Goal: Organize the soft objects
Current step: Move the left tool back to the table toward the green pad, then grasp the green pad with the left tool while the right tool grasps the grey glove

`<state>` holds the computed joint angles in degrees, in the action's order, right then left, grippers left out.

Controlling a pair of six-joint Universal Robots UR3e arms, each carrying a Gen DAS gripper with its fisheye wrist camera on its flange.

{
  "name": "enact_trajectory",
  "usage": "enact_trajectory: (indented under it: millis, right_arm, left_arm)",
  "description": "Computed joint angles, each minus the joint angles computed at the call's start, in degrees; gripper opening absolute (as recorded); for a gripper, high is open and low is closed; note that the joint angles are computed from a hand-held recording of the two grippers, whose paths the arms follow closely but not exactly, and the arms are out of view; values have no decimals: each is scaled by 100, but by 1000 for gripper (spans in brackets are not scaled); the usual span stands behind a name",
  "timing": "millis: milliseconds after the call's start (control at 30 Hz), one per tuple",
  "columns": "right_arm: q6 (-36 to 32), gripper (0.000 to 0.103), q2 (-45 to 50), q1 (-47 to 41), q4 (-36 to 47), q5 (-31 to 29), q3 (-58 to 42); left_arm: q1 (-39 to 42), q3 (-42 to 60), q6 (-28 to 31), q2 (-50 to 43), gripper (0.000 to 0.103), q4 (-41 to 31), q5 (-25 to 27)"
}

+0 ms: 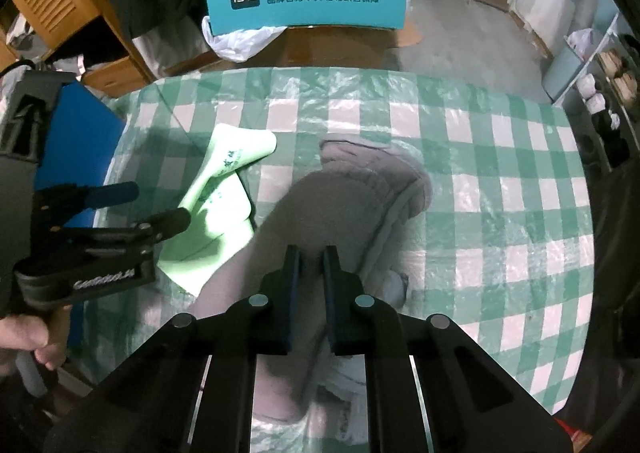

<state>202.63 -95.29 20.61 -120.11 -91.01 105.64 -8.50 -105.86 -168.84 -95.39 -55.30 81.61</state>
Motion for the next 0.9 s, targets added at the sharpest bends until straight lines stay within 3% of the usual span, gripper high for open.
enact_trajectory:
  millis: [200,267,300,367,433,500,567,667,900]
  right_arm:
    - [-98,12,-300,-436,-161,499,440]
    - [-48,39,-383,-566,-175,651,537]
    - [-28,46,-424,-622,-192,712,586]
    - [42,59,-518,-716,-261,783,684]
    - [94,61,-565,-842,-241,904,730]
    - [126,61,-569,-913,-213,1000,753]
    - [211,62,-514,-907,-190,954,737]
    - [310,64,-381,-874,-166,858,675]
    - [512,65,76,-639,-118,701,337]
  left_arm:
    - [-131,196,-225,-352,74,32,-12]
    - [-159,190,-254,-389,68,102,-27]
    - [-183,197,-255,-406,59,117,1]
    - [-230,247,-223,-471,49,97,26]
    - [-240,250,-208,-494,38,101,8]
    - [-211,236,-190,-499,19,96,-60]
    - [-170,255,-172,-508,10,55,-127]
    - [-115,189,-162,-409,4,128,-180]
    - [98,159,-45,-122,3,31,-418]
